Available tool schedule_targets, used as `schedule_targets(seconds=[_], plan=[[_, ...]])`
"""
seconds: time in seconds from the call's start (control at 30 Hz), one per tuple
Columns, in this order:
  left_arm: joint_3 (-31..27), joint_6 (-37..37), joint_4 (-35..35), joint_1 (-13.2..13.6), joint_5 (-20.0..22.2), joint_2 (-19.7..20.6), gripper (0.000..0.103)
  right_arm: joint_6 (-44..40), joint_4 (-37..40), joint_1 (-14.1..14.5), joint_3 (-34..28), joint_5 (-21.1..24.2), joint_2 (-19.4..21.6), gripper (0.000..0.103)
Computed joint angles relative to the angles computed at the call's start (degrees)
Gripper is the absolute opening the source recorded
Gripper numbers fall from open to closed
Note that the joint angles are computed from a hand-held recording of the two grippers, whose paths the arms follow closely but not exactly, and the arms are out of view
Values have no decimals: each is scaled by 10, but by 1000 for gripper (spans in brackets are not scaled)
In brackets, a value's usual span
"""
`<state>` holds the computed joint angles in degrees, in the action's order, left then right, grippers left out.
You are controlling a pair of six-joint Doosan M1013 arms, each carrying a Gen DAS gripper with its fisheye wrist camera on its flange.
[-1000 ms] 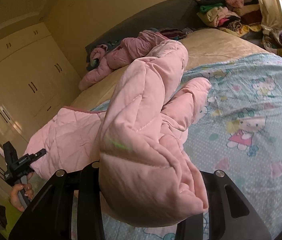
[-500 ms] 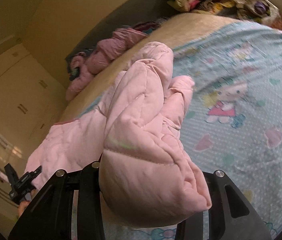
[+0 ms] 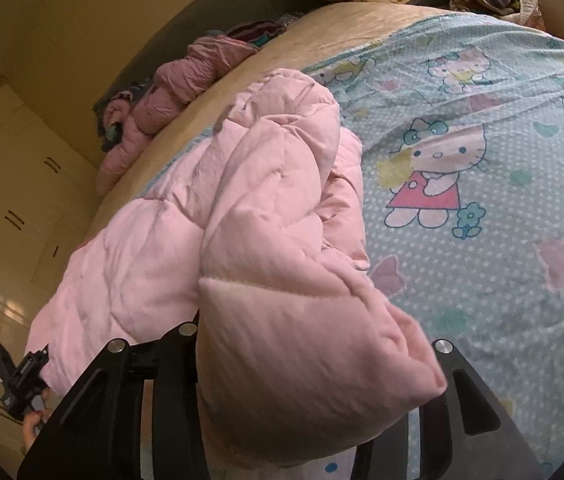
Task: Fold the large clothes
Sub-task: 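Lay the folded side down and open both tools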
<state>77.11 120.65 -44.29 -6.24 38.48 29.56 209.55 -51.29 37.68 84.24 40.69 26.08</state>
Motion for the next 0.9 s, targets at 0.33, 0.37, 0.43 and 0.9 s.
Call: schedule_targets(seconds=[0.33,0.37,0.43,0.9], plan=[[3,-2,1,0,1,-2,51,32,9,4,9,0,-9,77],[3,-2,1,0,1,-1,51,20,15,6,6,13,-8,81],[4,0,-1,1,1,-2,51,-16,31,10,-8,46,-5,83],[25,-4,25,-4,-33,-20,90,-107,76,16,-49,121,9,90]])
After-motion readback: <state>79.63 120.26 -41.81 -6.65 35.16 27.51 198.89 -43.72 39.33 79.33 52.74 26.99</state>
